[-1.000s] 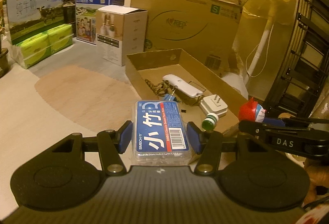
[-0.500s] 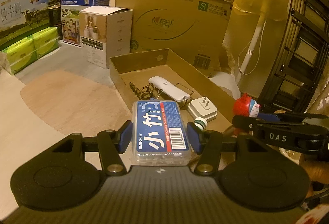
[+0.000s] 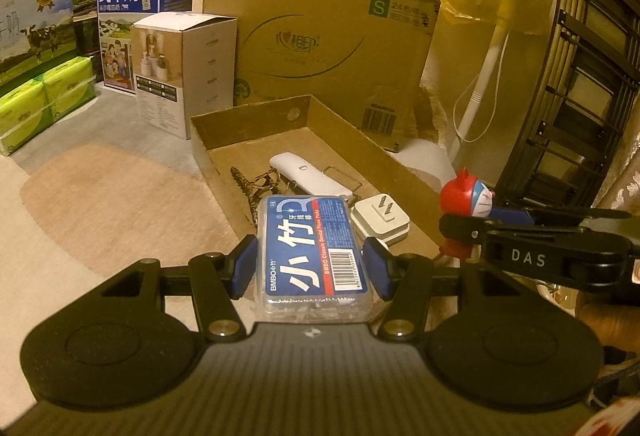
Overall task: Organize rigid objects
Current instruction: 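Carry the toothpick box and the Doraemon figurine in both tools over the box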
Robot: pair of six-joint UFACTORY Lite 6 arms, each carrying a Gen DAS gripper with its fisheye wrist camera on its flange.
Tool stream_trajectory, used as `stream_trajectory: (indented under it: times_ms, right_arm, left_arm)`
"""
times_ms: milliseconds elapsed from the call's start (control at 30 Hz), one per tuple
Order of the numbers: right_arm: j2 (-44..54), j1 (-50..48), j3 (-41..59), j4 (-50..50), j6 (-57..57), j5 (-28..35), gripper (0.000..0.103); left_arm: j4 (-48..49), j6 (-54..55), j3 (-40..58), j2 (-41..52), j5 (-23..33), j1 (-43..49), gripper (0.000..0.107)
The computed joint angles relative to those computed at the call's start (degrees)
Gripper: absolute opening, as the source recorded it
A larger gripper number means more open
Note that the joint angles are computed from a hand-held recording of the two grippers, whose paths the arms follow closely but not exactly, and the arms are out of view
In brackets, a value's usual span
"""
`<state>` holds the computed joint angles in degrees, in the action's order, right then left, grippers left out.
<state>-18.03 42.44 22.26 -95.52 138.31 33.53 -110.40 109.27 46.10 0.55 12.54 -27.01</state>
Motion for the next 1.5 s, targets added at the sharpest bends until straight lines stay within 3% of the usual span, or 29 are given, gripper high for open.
stream_trajectory:
  times_ms: [600, 1067, 1233, 1500]
  right_arm:
    - [5.16, -12.33, 3.27, -14.38, 3.91, -7.03, 0.042]
    - [18.07, -23.39, 13.59, -39.02, 18.39, -12.9, 0.042]
    - [25.31, -27.37, 20.27, -54.55, 29.96, -14.58, 0.042]
    - [37.4, -29.94, 33.54, -60.26, 31.35, -16.99, 0.042]
  left_arm:
    - [-4.89, 4.14, 8.94, 9.94, -0.24, -1.77, 0.054]
    - [2.4, -3.54, 26.04, 25.19, -1.24, -0.86, 0.054]
    - [13.42, -14.45, 35.97, 32.58, -2.09, 0.57, 0.054]
    - [41.25, -43.17, 52.65, 44.5, -2.22, 2.11, 0.054]
